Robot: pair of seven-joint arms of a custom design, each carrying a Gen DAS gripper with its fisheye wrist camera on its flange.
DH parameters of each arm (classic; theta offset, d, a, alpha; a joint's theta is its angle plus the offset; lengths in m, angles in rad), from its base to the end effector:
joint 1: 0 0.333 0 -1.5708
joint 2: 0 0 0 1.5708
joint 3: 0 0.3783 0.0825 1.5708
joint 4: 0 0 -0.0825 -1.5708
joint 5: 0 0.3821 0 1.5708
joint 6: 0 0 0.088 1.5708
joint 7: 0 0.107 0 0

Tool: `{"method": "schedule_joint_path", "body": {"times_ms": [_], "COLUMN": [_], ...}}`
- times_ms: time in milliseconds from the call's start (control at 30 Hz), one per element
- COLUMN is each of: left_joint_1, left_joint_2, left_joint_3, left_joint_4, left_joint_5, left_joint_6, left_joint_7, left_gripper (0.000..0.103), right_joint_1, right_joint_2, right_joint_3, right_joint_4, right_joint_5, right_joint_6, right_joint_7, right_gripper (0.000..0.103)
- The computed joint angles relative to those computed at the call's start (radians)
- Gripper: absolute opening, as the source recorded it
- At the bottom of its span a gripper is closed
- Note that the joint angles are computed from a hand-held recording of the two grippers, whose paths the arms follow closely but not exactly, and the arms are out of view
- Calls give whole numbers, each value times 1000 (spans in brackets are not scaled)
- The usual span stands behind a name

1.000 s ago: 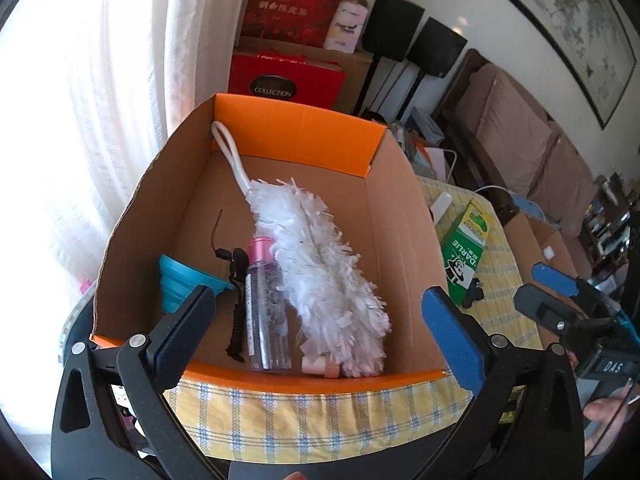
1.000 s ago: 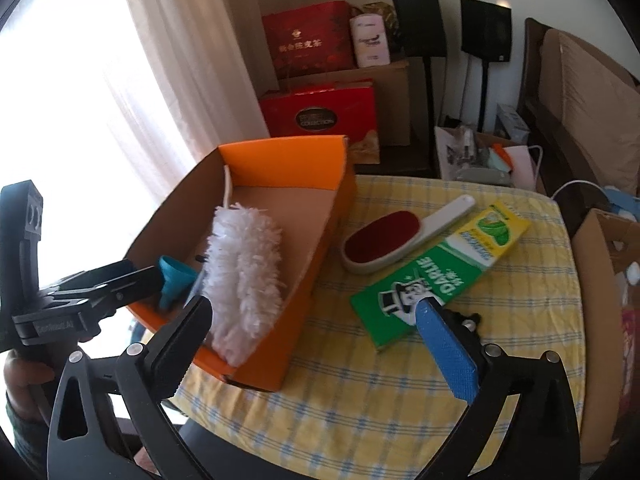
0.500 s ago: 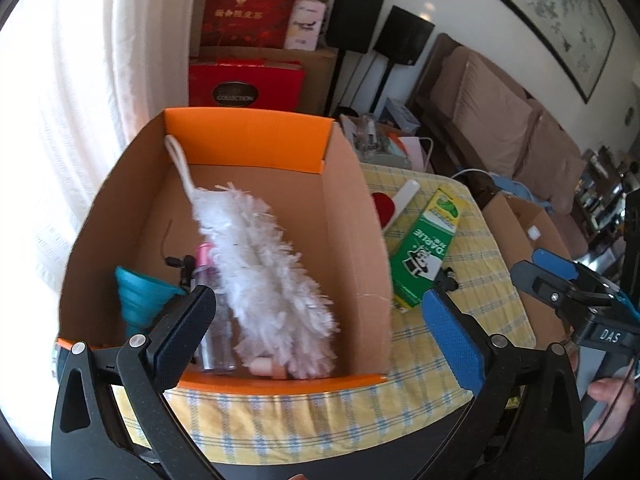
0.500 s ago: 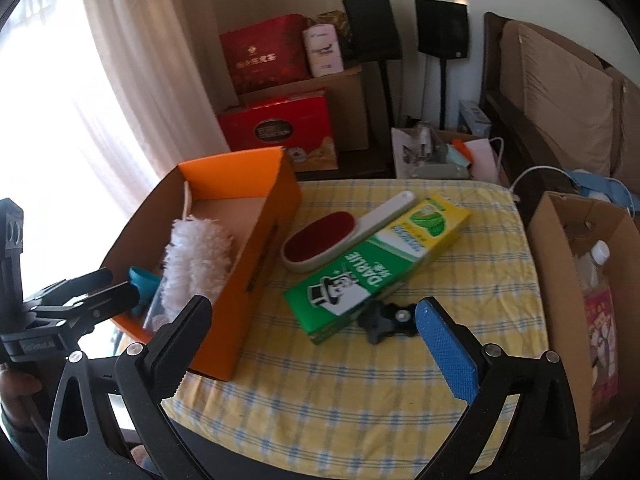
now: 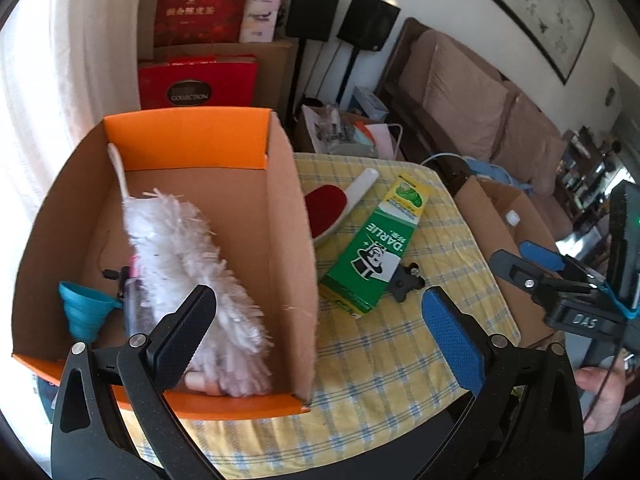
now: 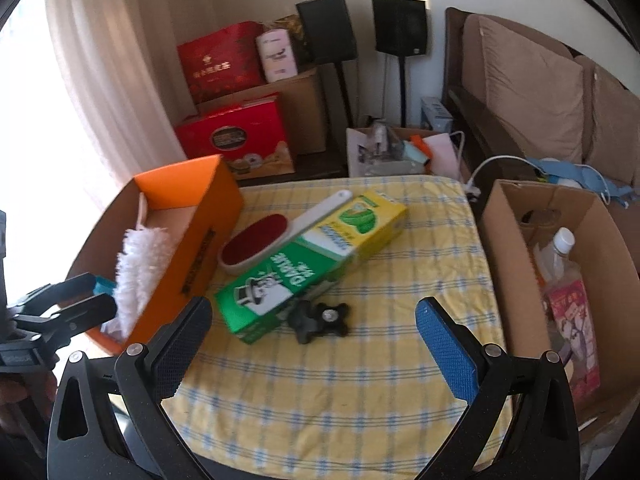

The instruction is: Organize objects

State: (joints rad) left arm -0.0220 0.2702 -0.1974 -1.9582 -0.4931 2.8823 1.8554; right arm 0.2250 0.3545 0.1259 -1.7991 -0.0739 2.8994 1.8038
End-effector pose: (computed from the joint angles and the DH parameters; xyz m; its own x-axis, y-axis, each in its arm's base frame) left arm 0.6558 -0.1060 0.4722 -0.1308 -0.9552 0.2654 -0.8022 -0.0554 -0.5945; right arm 0.6694 0.2361 0.5006 0.2084 -0.9681 -0.1395 -0.7427 -0.0639 -0.6665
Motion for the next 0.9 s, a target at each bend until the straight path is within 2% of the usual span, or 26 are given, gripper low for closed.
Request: {"method": "schedule_joint_path", "body": {"times_ms": [100,200,267,367,567,667,900], "left_joint_1": [2,-7,-21,-29,-12,-18,-13], "left_joint_2": [8,11,9,0,-25,-39,-63], "left_joint_3": [-16,-27,-23,-32,-75,-74,-68], "left_joint_4": [4,1,-7,-24,-66,-86,-104], "left_joint_5": [-16,-21,-7,-7,-84,-108,-183], "left_joint_6": [3,10,20,39,60,63,50], "left_joint_7": [18,45,44,62,134,157,202], "left_gripper": [103,102,102,102,102,102,102], "right_joint_1": [26,23,-5,-54,-69,-65,-33], "right_joint_2": [11,24,34,51,82,99,147], "right_joint_3": [-43,-51,-24,32,65,75,69], "right_joint_4": [-6,-8,-7,-5,10,16,53], "right_joint_5": [-45,-67,-47,9,64,79,69], "right_joint_6": [3,-1,-4,-7,-24,-22,-25], "right_joint_7": [37,51,28,-37,-117,-141,-175], "right_gripper": [103,100,87,75,60,52,51]}}
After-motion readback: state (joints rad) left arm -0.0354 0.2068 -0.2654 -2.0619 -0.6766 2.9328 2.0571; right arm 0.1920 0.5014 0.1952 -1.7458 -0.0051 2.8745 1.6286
